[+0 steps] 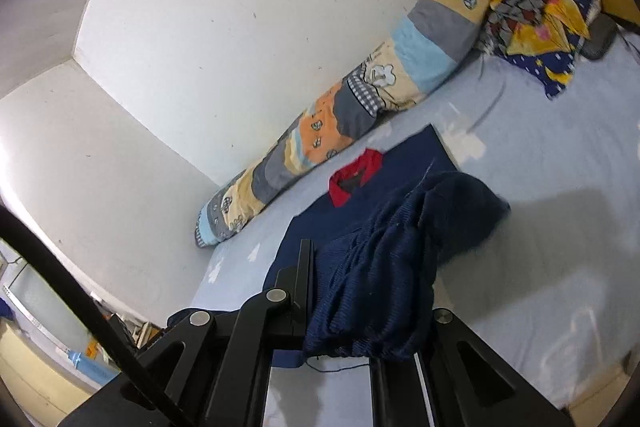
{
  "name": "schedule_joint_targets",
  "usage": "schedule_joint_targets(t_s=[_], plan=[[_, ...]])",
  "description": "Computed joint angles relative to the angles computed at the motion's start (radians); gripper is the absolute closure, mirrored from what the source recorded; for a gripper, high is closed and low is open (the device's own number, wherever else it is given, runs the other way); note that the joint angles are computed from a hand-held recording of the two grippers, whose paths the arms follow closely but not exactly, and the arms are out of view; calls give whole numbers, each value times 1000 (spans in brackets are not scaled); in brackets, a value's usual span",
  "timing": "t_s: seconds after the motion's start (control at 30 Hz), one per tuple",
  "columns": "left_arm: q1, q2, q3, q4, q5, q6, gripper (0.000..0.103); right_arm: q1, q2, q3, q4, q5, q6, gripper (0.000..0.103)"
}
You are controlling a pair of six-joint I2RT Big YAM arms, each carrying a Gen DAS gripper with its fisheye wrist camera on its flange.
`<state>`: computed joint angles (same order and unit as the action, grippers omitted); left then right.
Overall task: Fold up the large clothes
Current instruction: 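Lift the hem with both grippers and fold it toward the red collar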
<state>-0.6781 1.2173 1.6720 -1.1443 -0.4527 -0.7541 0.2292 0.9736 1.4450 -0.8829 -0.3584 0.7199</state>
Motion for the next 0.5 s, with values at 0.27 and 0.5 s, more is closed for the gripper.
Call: schedule_joint_targets(t_s=[0.27, 0.5], plan=[[186, 323, 371, -93, 196, 82, 80, -53, 315, 288, -33, -9, -54, 97], [299, 766, 894, -336, 318, 88, 75, -90, 689, 630, -138, -47, -66, 94]])
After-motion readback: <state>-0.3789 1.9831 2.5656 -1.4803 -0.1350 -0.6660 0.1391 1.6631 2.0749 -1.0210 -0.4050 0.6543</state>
